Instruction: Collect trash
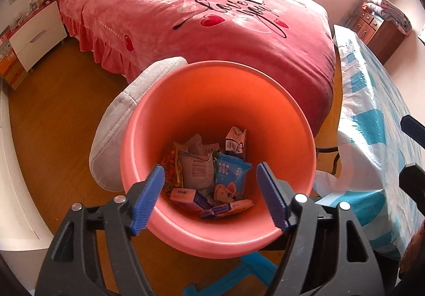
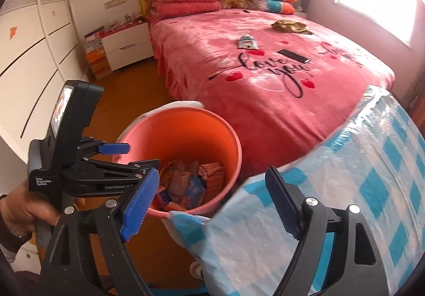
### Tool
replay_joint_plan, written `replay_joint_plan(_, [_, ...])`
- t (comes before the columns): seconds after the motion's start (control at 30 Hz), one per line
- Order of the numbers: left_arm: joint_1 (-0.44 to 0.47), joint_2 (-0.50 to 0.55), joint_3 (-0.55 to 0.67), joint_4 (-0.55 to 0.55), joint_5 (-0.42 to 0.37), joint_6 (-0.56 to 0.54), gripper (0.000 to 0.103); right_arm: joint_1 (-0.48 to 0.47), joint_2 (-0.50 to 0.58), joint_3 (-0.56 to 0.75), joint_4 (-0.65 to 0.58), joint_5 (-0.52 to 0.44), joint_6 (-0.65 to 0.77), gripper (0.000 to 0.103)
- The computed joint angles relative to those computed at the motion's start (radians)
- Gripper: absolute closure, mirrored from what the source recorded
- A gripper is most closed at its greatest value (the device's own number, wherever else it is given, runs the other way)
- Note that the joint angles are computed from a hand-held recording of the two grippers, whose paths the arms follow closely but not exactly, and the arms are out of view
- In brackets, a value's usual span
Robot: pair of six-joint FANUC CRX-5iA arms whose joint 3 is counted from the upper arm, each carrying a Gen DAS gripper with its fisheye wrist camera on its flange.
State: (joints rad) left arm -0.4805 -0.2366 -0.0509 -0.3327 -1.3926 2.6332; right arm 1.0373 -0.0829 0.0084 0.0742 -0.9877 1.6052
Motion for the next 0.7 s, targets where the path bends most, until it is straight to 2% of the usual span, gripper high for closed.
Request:
replay_joint_plan(0.17, [-0.013,0.02,0.03,-0.013,-0.013,-0.001,0.025,-0.021,-0.028,-0.024,0.033,0.018,-0.052,0.015])
replay_joint_plan(0.47, [-0.048,0.076,0.114,-0.04,-0.037,-0.027,0.021,-0.091,-0.051,-0.024,0.054,0.015,-0.124,0.013])
replay_joint_plan(0.7, [-0.102,0.141,0.227,-0.115,-0.109,-0.056,0.018,-0.144,-0.078,-0.036,0.063,0.017,-0.158,0.011])
